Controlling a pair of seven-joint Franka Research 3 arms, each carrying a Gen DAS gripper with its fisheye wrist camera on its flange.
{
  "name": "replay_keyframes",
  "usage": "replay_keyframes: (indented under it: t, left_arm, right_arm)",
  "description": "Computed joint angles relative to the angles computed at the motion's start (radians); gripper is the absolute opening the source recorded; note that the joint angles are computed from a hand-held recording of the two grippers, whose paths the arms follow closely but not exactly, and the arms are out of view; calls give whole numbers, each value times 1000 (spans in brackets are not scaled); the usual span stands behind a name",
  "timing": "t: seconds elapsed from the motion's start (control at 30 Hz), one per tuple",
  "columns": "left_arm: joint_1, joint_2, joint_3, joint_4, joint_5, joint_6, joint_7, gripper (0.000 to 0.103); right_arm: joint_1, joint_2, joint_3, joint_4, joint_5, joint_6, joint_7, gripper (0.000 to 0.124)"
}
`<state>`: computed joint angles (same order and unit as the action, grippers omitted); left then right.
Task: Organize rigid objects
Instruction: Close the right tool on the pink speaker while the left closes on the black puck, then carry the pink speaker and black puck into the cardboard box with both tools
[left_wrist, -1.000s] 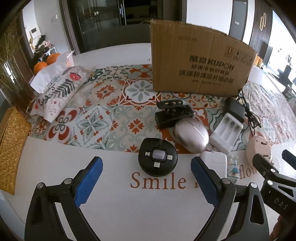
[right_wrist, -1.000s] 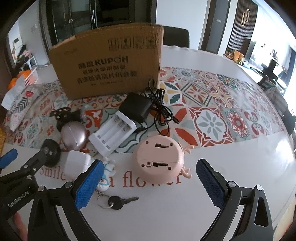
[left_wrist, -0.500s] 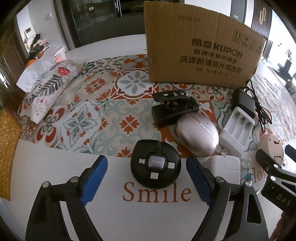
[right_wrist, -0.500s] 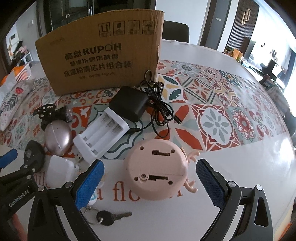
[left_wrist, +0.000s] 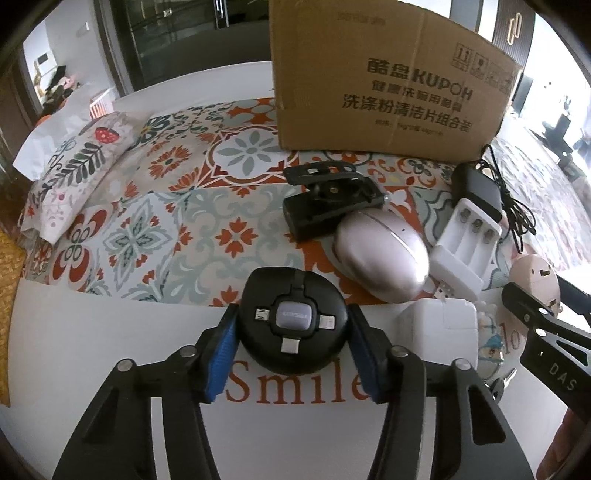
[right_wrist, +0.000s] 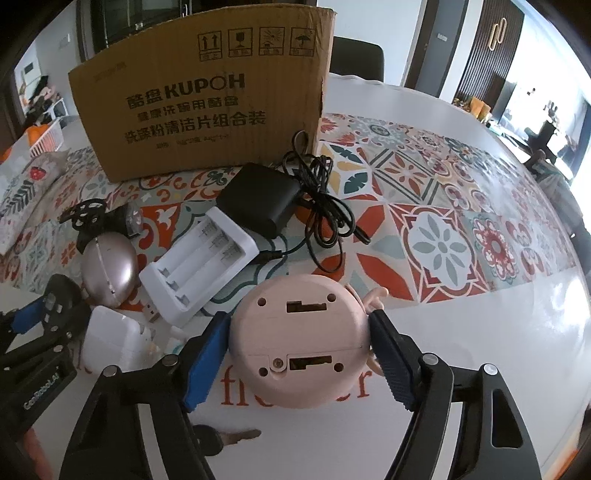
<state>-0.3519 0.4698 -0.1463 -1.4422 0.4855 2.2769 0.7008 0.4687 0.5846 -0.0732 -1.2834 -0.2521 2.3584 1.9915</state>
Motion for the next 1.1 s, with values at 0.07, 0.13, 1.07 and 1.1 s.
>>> replay_keyframes:
  t: [0.07,0.13,1.07,1.1]
  left_arm:
    - [-1,-4,1,-7,5,6,1,55]
    - [-1,-9,-2,-14,5,9,2,55]
    - [-9,-147,-11,-78,114,71,-73,55]
    - [-9,-149,-12,-73,118,71,-74,55]
  right_arm:
    - [0,-6,0,-11,0,9,1,76]
    - [0,-13,1,-22,1,15,2,76]
    - [-20,-165,28,-159,7,153,-3,75]
    - [-21,-169,29,-158,8,157,-4,75]
